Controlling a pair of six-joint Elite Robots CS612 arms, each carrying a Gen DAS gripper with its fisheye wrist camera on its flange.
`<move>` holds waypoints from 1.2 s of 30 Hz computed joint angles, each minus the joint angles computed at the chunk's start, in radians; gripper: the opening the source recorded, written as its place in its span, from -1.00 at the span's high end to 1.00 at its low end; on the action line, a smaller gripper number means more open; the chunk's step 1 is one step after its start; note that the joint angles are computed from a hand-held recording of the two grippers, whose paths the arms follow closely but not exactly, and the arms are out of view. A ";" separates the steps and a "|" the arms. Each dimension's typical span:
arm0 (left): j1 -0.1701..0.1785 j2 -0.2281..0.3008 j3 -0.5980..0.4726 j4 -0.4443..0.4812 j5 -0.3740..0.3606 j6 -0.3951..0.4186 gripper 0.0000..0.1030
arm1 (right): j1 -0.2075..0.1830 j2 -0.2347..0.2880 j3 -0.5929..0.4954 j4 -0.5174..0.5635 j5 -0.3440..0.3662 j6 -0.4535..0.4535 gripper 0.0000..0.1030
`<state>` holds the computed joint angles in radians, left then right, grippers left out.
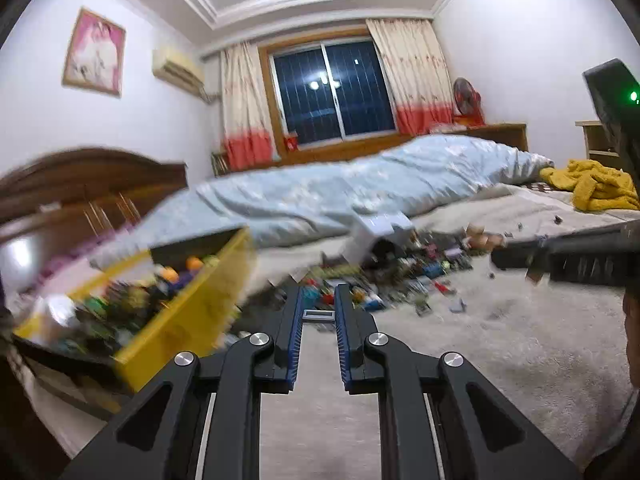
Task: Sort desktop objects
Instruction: 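Carry the tan stick with the right tool over the yellow box and release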
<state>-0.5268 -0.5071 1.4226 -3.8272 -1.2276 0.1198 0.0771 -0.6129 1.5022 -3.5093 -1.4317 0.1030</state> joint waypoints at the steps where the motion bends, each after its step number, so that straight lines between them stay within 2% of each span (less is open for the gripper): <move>1: 0.002 -0.005 0.009 -0.033 0.000 0.008 0.68 | 0.009 -0.001 0.001 -0.004 -0.004 -0.027 0.82; 2: 0.006 -0.010 0.018 -0.062 -0.003 0.014 0.68 | 0.015 -0.002 0.003 -0.010 0.001 -0.045 0.81; 4: 0.011 -0.019 0.033 -0.109 -0.010 0.017 0.68 | 0.025 -0.004 0.014 -0.057 0.057 -0.077 0.81; 6: 0.021 -0.032 0.053 -0.147 -0.011 0.011 0.68 | 0.039 -0.004 0.022 -0.110 0.071 -0.109 0.81; 9: 0.041 -0.050 0.074 -0.141 0.019 -0.015 0.68 | 0.059 -0.004 0.011 -0.111 0.097 -0.145 0.81; 12: 0.058 -0.062 0.084 -0.108 0.072 -0.033 0.68 | 0.084 0.009 -0.050 -0.008 0.146 -0.222 0.81; 15: 0.078 -0.063 0.083 -0.088 0.116 -0.041 0.68 | 0.119 0.043 -0.141 0.102 0.122 -0.349 0.81; 17: 0.100 -0.065 0.076 -0.048 0.133 -0.073 0.68 | 0.141 0.076 -0.216 0.155 0.119 -0.392 0.81; 21: 0.134 -0.060 0.050 0.038 0.180 -0.154 0.68 | 0.168 0.152 -0.373 0.183 0.124 -0.349 0.81; 26: 0.153 -0.037 -0.005 0.111 0.201 -0.153 0.68 | 0.190 0.242 -0.586 0.319 0.127 -0.267 0.81; 28: 0.158 -0.023 -0.037 0.134 0.192 -0.128 0.68 | 0.193 0.262 -0.639 0.378 0.140 -0.269 0.81; 32: 0.176 -0.008 -0.094 0.292 0.173 -0.211 0.68 | 0.193 0.309 -0.748 0.515 0.115 -0.247 0.81; 34: 0.175 0.002 -0.114 0.350 0.183 -0.230 0.67 | 0.193 0.323 -0.773 0.539 0.102 -0.260 0.81; 36: 0.166 0.020 -0.134 0.339 0.223 -0.214 0.68 | 0.193 0.329 -0.776 0.517 0.103 -0.263 0.80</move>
<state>-0.3605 -0.4876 1.2883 -3.4881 -1.0042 -0.0938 0.2699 -0.2836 0.7265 -2.9925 -1.3289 -0.1596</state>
